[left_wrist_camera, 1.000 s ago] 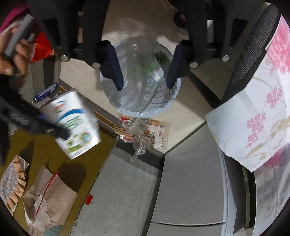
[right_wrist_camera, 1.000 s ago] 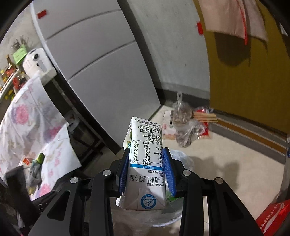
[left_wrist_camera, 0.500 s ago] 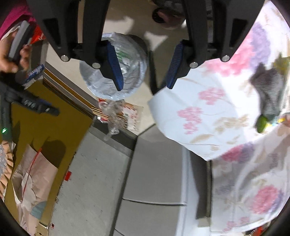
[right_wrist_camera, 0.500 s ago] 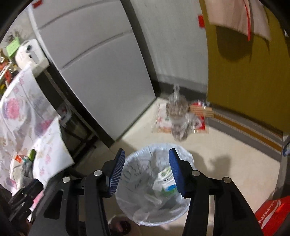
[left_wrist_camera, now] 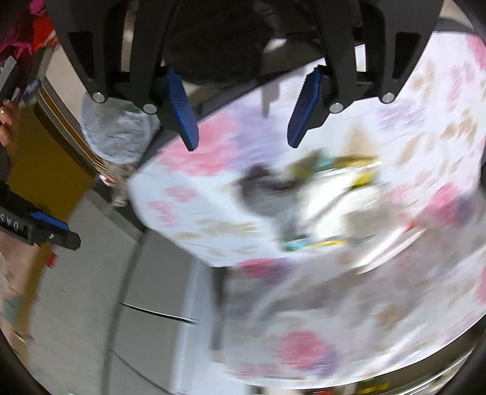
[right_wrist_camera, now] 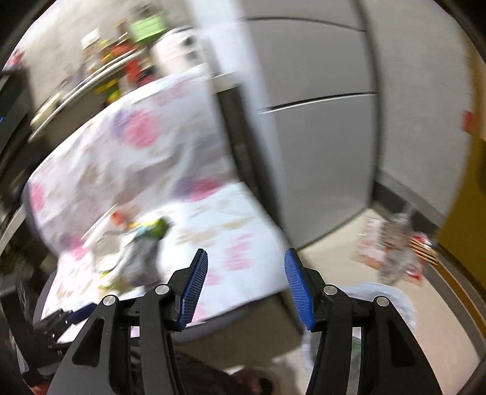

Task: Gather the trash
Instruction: 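Return to the chair and close the right tool on the grey mesh cloth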

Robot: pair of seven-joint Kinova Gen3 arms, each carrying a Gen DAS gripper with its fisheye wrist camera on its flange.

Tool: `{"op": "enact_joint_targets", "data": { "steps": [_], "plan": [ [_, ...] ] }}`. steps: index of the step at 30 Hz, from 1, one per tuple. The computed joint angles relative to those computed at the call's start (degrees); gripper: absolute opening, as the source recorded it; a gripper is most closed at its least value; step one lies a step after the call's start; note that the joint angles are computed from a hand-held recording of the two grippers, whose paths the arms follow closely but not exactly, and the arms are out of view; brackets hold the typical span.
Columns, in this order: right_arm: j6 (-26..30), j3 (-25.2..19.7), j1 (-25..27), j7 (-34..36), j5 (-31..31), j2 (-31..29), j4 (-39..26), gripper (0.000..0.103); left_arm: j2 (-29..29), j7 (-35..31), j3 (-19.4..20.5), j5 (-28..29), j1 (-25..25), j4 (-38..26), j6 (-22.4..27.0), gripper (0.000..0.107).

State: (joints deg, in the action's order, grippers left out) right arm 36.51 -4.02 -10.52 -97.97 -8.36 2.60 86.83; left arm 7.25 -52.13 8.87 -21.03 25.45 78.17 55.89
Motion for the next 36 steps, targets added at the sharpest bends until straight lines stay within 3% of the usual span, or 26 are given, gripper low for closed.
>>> {"op": "enact_joint_targets", "data": {
  "steps": [8,13,20,23,34,36],
  "plan": [
    [1.47,-3.60,-6.25,3.44,1.82,7.54,-8.22,0.054,-6.59,5.75,-3.26,0.51,-9.32,8.65,-1.42,0.059],
    [5.06,-4.30,-9.81,5.55,4.13,12.81,-15.84,0.057,-6.59,6.24,-3.36,0.72,-13.55,8.86,-1.86,0.059],
    [10.16,-4.86,-15.07,10.32,6.11,19.95,-24.98,0.062,-5.22,8.50,-3.64,-3.91,-14.92,7.90,0.55,0.059],
    [12.84,-4.27,-18.46,10.58,7.68,23.45,-29.48,0.062,-5.21,9.57,-4.17,-5.72,-15.44,8.13,1.44,0.059],
    [25.36,1.15,-30.72,7.03,14.57,38.24,-50.20,0.060,-8.01,7.04,-5.59,-1.93,-20.39,12.30,-0.68,0.059],
    [26.97,3.03,-32.66,5.71,16.94,39.98,-52.66,0.054,-8.58,6.55,-5.58,-1.08,-21.01,12.98,-1.39,0.059]
  ]
}}
